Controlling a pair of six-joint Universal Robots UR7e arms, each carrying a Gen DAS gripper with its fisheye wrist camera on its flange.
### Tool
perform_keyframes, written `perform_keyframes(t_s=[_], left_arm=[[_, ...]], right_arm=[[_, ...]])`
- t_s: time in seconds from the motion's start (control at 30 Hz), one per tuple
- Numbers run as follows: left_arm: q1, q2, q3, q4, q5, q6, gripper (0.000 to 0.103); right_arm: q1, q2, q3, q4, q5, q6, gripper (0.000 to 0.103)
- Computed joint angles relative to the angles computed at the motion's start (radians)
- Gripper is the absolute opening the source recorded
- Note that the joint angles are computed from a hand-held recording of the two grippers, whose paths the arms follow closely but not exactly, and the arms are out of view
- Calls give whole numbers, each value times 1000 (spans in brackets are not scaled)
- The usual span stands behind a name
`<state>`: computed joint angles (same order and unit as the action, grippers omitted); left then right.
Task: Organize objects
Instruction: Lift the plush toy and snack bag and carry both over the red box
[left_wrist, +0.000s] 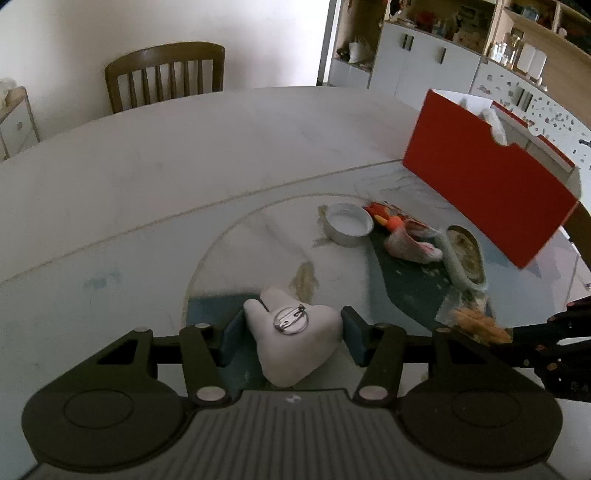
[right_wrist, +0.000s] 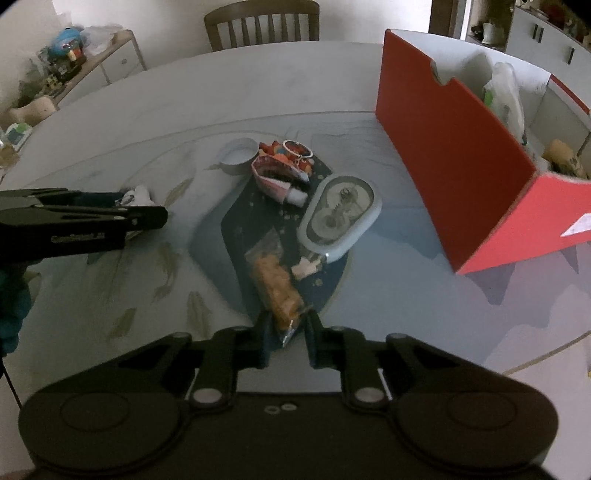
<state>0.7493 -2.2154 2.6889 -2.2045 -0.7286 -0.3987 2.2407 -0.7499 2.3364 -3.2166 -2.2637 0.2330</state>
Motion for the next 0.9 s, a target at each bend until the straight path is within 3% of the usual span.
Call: perform_keyframes(t_s=[0.23, 0.5, 0.63, 0.9], left_arm=[[-163, -175, -25, 367, -34, -230, 55], [-349, -220, -53, 573, -81, -440, 55], [-414, -182, -64, 553, -98, -466, 55], [-448, 2, -75, 330, -112, -431, 55]], right_arm=[[21, -72, 62, -42, 46, -43, 15], [39, -161, 109, -69, 74, -84, 14], [41, -222, 126, -71, 78, -92, 14], [21, -342, 159, -91, 91, -131, 14]])
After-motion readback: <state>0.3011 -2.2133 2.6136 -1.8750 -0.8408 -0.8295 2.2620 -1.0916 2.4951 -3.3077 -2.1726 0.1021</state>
